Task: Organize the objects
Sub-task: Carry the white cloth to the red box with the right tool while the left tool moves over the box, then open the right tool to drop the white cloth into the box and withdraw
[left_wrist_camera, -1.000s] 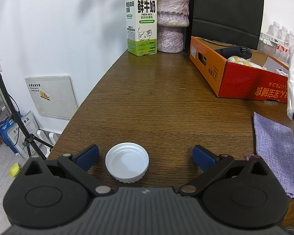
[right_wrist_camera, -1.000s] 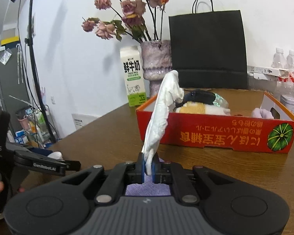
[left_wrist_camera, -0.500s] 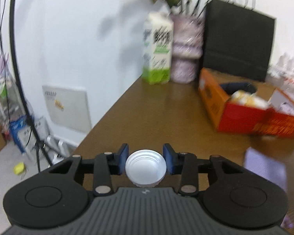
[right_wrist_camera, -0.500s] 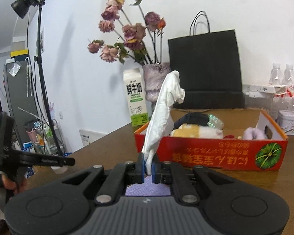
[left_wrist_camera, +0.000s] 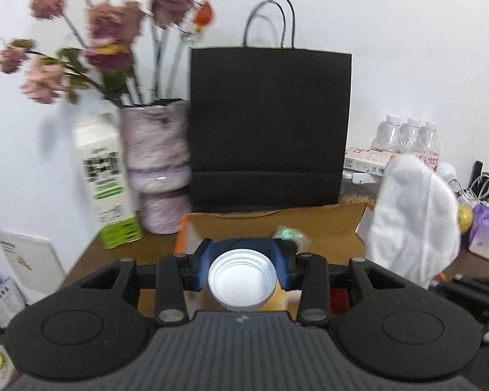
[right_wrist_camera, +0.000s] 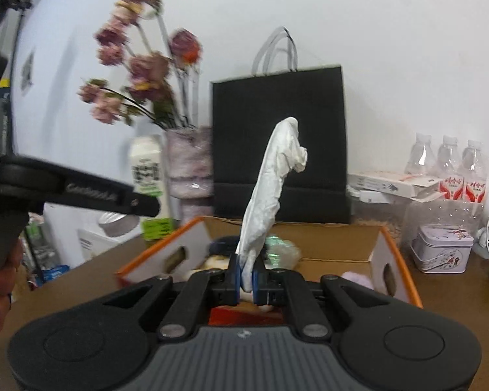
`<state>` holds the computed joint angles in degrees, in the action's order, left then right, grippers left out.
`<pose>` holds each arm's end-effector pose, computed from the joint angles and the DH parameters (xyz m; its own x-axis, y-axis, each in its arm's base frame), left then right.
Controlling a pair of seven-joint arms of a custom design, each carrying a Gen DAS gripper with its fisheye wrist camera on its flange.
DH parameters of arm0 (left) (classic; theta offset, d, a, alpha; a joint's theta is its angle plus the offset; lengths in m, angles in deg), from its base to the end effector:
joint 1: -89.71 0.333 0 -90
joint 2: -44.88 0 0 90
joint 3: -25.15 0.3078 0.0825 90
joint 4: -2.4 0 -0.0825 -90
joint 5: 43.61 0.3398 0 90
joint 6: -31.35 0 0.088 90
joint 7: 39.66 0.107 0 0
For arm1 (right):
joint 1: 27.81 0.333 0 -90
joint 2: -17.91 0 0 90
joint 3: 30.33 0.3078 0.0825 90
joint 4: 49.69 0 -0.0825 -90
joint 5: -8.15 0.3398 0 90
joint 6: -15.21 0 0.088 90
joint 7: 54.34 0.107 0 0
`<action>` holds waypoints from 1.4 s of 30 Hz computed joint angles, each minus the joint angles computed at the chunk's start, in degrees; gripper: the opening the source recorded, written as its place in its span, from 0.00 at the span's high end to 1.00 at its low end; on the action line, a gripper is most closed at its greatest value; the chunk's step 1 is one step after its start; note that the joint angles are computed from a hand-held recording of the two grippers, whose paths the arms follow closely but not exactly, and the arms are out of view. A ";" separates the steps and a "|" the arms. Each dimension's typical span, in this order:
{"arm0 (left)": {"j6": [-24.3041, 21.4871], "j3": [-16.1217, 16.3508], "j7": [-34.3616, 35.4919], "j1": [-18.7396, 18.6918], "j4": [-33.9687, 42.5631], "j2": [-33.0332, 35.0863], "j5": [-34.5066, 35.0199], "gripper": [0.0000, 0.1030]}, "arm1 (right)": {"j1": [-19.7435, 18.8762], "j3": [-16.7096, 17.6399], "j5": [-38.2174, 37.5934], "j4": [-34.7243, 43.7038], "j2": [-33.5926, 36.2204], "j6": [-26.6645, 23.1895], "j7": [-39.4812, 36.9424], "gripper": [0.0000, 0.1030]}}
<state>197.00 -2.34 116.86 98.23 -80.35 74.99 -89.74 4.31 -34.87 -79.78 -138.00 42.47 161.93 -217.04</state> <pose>0.6909 -0.1052 0.5108 -0.5697 -0.8217 -0.0126 -0.3532 0.2587 -0.8991 0.5870 0.3339 0.4698 -0.1674 -0.9833 -0.0716 -0.3089 0.1212 -0.9433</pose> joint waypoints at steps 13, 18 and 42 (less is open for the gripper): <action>6.60 -0.22 -14.07 -4.49 7.23 8.41 14.02 0.00 | -1.85 -4.25 8.92 2.38 2.93 5.20 -8.70 0.00; 7.73 -6.32 -11.85 1.95 2.11 5.76 13.61 0.00 | -0.47 -3.67 6.29 0.70 0.95 3.19 -6.21 0.00; -11.51 -21.14 24.23 37.75 -27.51 -25.13 -31.94 0.00 | 6.32 10.01 1.69 -12.51 -11.21 -13.78 -1.81 0.00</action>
